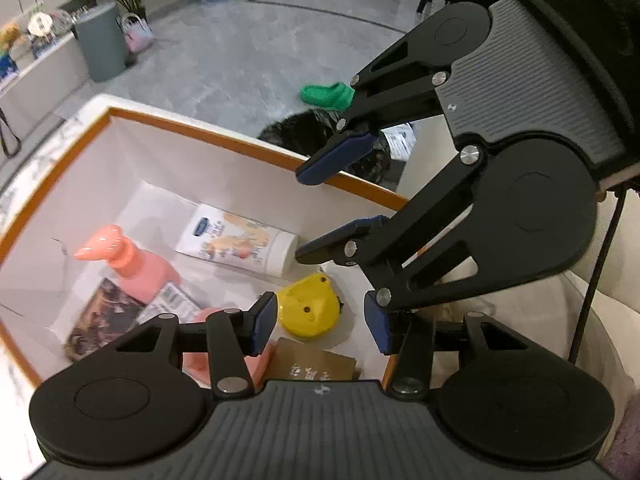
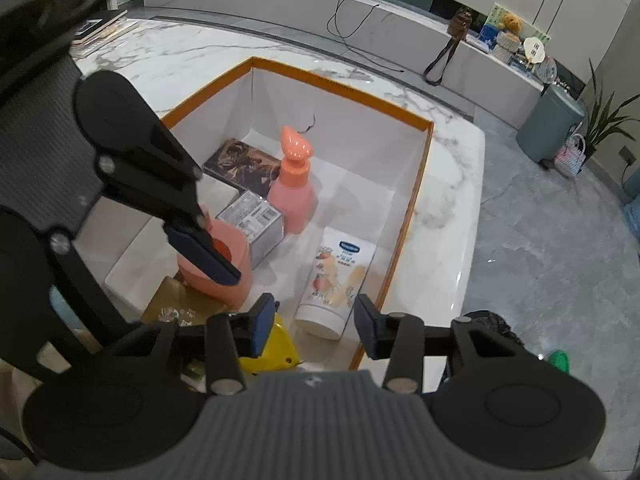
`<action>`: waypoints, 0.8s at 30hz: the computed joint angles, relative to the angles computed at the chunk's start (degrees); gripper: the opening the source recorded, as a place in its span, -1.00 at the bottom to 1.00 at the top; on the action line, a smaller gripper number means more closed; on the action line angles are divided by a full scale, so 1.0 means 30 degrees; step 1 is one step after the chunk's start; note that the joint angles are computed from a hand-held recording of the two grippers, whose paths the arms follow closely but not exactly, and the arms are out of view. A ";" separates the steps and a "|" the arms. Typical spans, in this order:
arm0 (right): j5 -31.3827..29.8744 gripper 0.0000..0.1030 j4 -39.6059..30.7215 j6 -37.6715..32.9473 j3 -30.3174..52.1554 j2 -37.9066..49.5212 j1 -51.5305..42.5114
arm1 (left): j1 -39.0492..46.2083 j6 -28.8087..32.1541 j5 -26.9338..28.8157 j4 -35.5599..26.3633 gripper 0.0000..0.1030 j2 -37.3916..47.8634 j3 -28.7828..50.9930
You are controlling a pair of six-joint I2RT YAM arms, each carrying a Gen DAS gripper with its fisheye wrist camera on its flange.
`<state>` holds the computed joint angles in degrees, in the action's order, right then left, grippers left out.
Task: Organize rigid objects
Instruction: 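Lower the yellow tape measure into the orange box and open the left gripper, then withdraw both grippers from the box toward the plaid pouch and black can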
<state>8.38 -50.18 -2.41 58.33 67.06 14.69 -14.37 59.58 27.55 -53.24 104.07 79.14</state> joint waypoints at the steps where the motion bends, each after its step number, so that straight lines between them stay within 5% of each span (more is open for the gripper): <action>1: 0.0205 -0.07 -0.0097 0.0152 0.0147 0.0024 0.0186 | 0.0144 0.0002 0.0059 0.0076 0.13 -0.0158 -0.0091; 24: 0.3115 0.03 -0.1656 0.2783 0.6093 0.4645 0.7756 | 0.9162 0.1901 0.3371 -0.1470 0.13 -0.2788 0.0910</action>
